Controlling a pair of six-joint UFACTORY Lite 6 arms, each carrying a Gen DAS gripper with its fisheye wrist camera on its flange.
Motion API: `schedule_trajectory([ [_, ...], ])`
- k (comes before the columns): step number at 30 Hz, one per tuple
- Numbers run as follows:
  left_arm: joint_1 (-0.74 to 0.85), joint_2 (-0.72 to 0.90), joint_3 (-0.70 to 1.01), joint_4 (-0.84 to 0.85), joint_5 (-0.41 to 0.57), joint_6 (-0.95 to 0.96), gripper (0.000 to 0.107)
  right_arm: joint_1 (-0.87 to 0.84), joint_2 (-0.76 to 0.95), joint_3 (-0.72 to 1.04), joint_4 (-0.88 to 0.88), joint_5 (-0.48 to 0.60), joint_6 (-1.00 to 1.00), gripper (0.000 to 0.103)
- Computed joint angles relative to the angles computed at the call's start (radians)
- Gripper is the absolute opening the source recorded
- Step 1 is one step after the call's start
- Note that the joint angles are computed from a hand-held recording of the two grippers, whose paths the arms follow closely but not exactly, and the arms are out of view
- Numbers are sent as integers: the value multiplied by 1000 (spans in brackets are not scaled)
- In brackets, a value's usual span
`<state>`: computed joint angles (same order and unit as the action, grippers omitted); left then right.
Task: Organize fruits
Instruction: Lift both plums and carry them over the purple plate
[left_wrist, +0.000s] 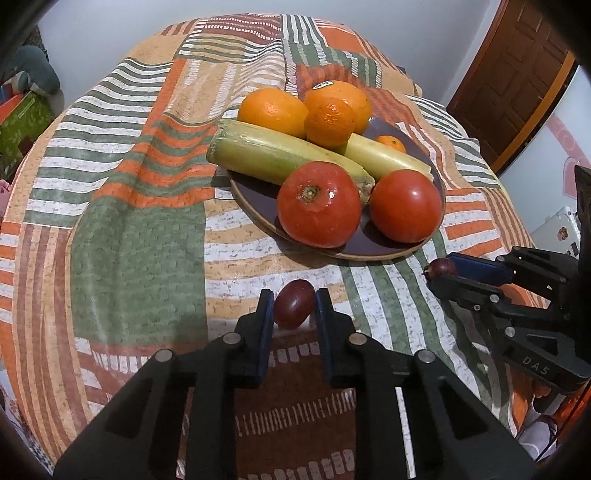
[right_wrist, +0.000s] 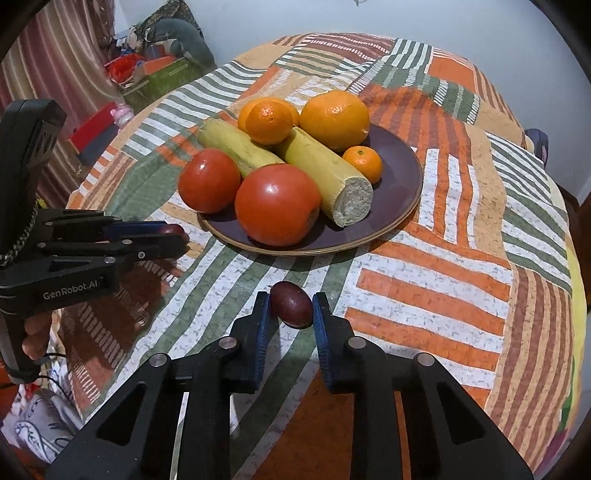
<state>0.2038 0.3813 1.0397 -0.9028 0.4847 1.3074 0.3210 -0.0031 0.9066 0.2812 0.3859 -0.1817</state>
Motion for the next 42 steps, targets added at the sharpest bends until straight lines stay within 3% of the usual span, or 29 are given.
schedule_trajectory([
  [10,26,-130,-34,-25,42,21,22,-37,-87,11,-23,11,9,21],
  [18,-6,-162,32,-51,64,-2,22,-85,-87,81,-71,9,26,21],
  [27,-91,-89,149,-48,60,-55,22,-124,-47,148,-33,-15,-31,21],
  [42,-198,95,317,26,41,-167,22,-187,147,232,175,-39,-235,21],
])
